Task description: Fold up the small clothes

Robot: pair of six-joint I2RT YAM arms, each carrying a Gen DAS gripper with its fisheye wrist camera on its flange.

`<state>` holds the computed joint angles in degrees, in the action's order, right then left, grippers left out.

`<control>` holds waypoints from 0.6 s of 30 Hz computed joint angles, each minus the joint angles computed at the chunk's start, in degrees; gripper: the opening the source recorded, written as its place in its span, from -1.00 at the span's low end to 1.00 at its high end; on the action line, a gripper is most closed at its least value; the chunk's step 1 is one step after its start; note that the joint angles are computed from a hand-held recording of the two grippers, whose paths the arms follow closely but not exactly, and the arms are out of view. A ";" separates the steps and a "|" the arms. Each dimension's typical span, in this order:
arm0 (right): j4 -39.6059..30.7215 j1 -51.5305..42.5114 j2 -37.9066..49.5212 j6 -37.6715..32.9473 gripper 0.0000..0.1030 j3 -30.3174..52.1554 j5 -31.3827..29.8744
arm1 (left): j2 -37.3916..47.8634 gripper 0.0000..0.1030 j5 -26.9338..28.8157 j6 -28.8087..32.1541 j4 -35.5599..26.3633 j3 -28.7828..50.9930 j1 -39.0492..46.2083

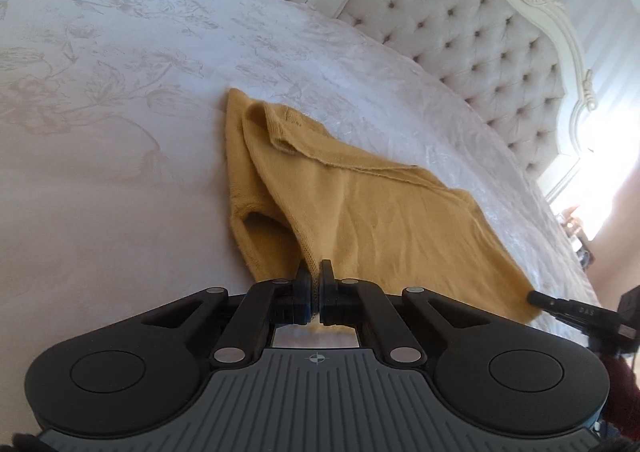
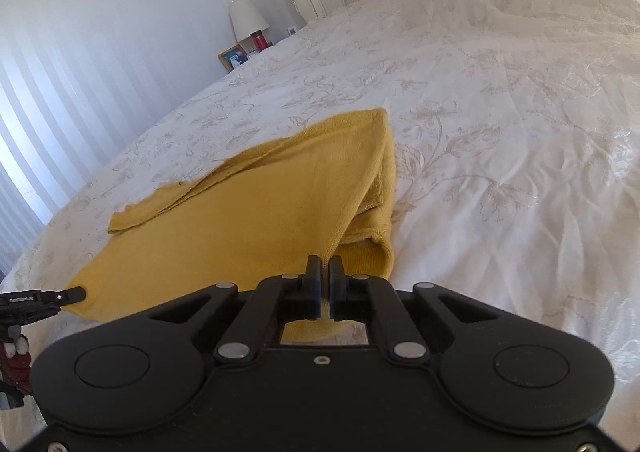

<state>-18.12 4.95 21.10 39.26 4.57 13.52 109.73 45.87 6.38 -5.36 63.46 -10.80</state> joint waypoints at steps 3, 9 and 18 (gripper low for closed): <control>-2.64 -0.75 -0.41 0.18 -0.80 -0.22 -0.47 | -0.09 -0.95 -1.29 0.85 -1.83 0.92 0.31; 0.97 -4.96 4.81 -0.44 -0.85 -2.23 -2.73 | 2.01 -0.94 -6.46 3.01 -5.63 3.23 -0.52; -6.70 4.72 9.19 3.71 0.25 4.01 11.20 | -6.37 -0.18 -12.49 4.17 5.09 -4.94 -2.52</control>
<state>-24.82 9.66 30.28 42.97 8.58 24.72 103.36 33.37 10.55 -0.27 58.52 -13.33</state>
